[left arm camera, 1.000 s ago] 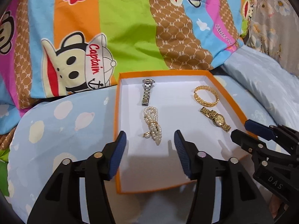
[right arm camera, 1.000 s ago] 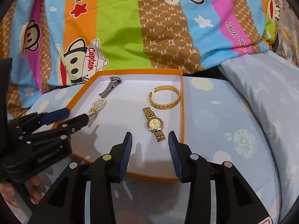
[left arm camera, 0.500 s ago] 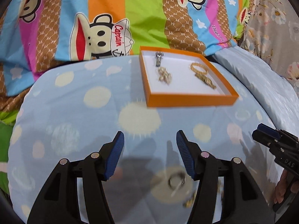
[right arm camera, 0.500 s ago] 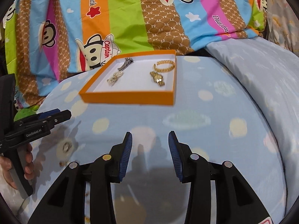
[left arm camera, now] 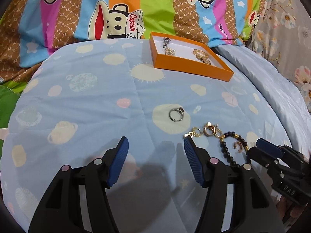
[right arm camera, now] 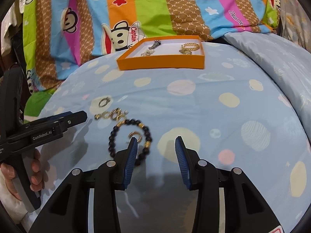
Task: Organize jewelry
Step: 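Grasp the black bead bracelet with the right tool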
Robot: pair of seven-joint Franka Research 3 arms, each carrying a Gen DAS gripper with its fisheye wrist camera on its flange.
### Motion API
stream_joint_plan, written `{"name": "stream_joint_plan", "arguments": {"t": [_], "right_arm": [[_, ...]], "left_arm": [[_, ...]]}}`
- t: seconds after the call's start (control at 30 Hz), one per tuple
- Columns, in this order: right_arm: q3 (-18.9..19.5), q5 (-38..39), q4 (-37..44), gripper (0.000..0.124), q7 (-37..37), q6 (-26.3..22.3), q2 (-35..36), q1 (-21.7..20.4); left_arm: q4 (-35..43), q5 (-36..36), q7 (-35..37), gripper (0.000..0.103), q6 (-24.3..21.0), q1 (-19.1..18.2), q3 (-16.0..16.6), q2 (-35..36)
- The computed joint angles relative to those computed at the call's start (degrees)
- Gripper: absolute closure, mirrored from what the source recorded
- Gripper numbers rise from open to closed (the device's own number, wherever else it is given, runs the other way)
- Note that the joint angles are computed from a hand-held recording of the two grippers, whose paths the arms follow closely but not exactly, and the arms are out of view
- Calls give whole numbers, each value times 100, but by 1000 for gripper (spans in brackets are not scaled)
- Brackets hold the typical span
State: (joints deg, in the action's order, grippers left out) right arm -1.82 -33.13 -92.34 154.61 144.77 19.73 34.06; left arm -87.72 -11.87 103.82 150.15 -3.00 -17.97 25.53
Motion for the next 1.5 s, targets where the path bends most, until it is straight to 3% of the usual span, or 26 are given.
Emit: {"name": "stream_joint_plan", "arguments": {"t": [0.2, 0.33, 0.4, 0.5, 0.6, 0.67, 0.73, 1.03, 1.13, 1.5], "right_arm": [[26, -52, 61, 84, 71, 69, 44, 106], [5, -59, 374, 78, 4, -359, 210, 221], [-24, -116, 340, 78, 76, -351, 179, 247], [-80, -375, 31, 78, 463, 80, -15, 252], [13, -350, -14, 78, 312, 428, -12, 165], [83, -201, 278, 80, -67, 202, 178, 175], [148, 95, 611, 95, -477, -78, 394, 160], [-43, 596, 1459, 100, -1004, -869, 934, 330], [-72, 650, 1578, 117, -1108, -896, 1009, 351], [-469, -148, 964, 117, 66, -392, 446, 445]], "left_arm": [[-168, 174, 22, 45, 109, -80, 37, -113], [-64, 107, -58, 45, -7, -42, 30, -42], [-62, 73, -54, 45, -10, -25, 16, -35], [-60, 82, -24, 45, -14, -19, 17, -35], [-45, 89, -33, 45, -34, -28, 23, -28], [-43, 94, -35, 45, -33, -36, 22, -28], [-42, 99, -34, 45, -30, -40, 23, -28], [-32, 119, -49, 45, -44, -46, 31, -23], [-31, 116, -54, 45, -41, -47, 30, -24], [-111, -11, 231, 45, -33, 13, -81, -60]]}}
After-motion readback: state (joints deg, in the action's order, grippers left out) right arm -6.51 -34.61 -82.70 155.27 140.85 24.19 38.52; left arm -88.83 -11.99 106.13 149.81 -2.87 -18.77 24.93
